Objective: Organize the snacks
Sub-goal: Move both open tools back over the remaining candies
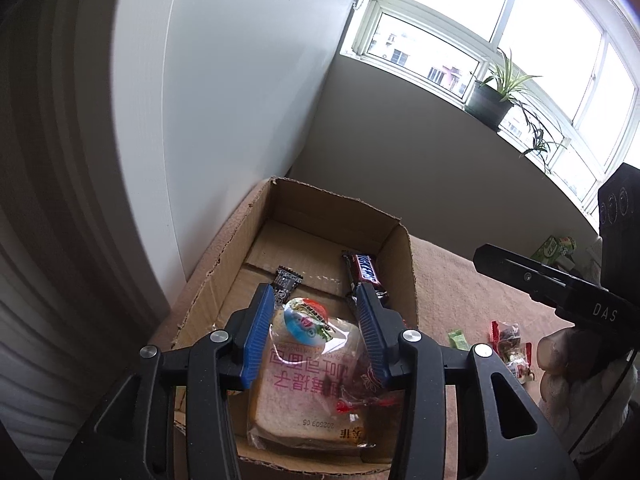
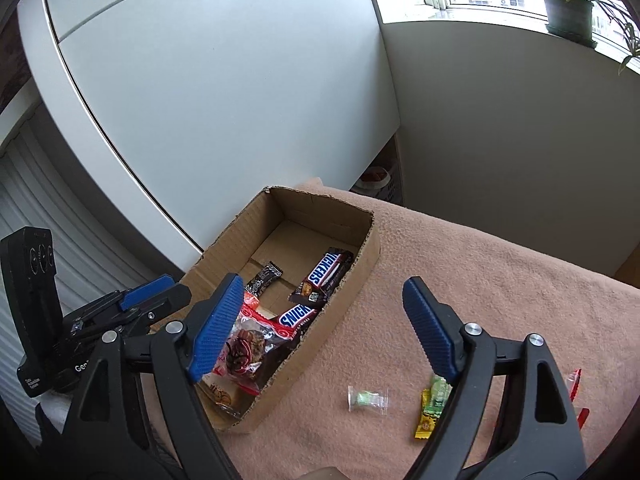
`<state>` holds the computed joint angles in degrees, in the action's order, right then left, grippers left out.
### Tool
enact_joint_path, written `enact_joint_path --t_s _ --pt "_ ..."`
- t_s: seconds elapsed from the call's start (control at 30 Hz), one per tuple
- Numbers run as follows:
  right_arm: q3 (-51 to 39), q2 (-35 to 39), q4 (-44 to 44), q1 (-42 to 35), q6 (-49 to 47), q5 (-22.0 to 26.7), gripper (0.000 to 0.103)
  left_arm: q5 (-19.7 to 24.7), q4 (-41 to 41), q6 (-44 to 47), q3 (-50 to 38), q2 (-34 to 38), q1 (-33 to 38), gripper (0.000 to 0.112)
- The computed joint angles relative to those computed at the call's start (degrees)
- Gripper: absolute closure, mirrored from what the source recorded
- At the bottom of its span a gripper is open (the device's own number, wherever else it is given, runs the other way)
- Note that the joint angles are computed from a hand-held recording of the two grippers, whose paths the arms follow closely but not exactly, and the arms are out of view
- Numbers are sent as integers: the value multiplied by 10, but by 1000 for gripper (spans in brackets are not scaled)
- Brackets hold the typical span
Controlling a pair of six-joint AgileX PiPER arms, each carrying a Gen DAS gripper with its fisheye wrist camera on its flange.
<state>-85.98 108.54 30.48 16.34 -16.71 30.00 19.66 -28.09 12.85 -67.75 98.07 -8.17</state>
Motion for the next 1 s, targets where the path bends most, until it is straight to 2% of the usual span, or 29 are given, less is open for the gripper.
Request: enact_joint_path --t_s 0.27,0.37,0.43,0.57,0.7,0.87,1.0 --pt "164 -133 52 -70 -80 -34 18 -17 -46 46 62 -62 -39 70" --pt "231 -184 56 -100 -109 -60 6 -24 -77 69 80 -80 -58 70" --pt "269 -213 78 -124 -143 -75 6 -30 -80 70 87 -85 -74 70" --pt "316 -252 152 -195 -232 -47 6 -36 -83 65 96 -82 -108 70" --pt "337 -265 155 -236 -256 -31 6 -46 -60 36 99 -73 -145 70" --pt "337 -247 181 -281 -307 17 6 -51 -46 11 97 -55 -182 70" --pt "342 -227 198 -298 -336 24 6 -50 -29 -11 91 -38 -208 70"
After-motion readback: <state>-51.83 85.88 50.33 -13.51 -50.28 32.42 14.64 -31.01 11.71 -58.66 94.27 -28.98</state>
